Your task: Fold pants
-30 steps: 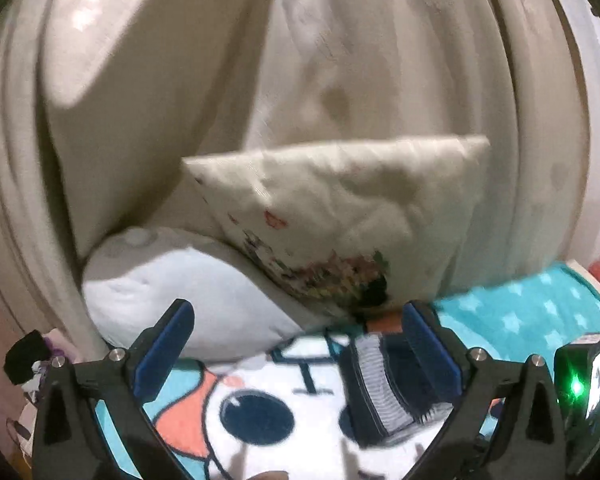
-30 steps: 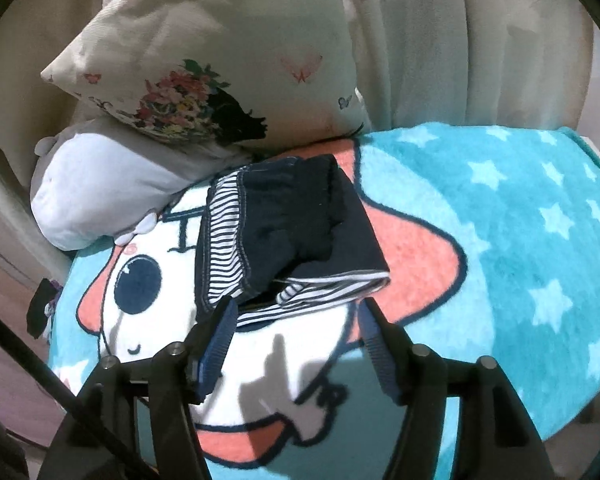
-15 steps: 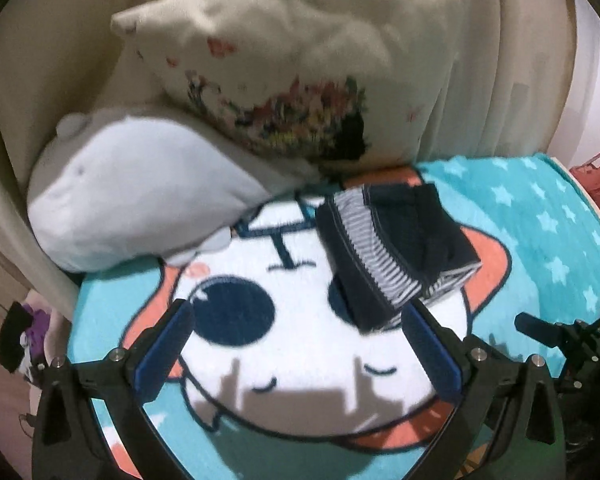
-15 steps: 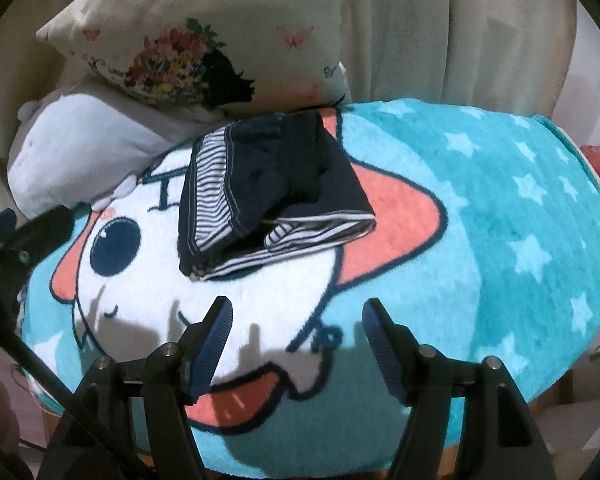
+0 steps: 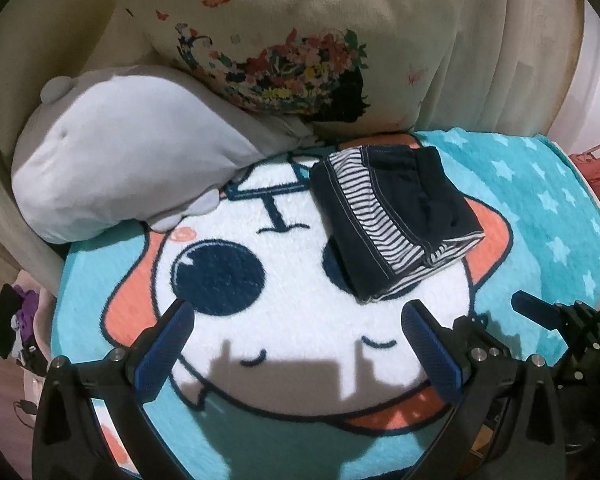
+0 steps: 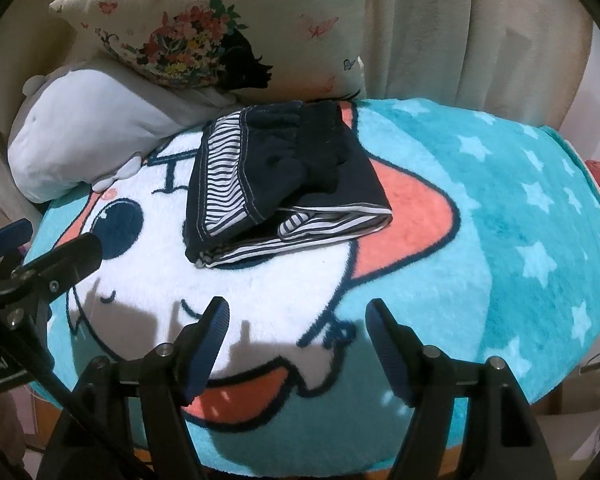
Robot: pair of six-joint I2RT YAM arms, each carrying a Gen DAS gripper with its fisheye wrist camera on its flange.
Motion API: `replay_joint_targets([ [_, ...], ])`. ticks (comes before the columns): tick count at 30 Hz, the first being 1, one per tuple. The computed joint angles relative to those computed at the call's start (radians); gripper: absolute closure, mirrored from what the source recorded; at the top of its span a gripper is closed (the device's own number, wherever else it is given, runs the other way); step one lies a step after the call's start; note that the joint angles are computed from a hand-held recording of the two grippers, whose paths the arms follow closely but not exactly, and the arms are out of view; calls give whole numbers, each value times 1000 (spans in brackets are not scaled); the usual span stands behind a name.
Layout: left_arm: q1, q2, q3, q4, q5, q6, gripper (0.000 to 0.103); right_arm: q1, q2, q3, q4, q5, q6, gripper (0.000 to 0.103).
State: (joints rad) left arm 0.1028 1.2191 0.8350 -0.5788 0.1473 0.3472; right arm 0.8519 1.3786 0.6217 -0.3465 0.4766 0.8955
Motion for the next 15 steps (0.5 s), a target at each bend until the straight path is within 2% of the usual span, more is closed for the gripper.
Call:
replay_joint_targets([
  [15, -55, 46, 1, -20, -24, -60, 0, -58, -20, -44, 26, -45, -44, 26],
])
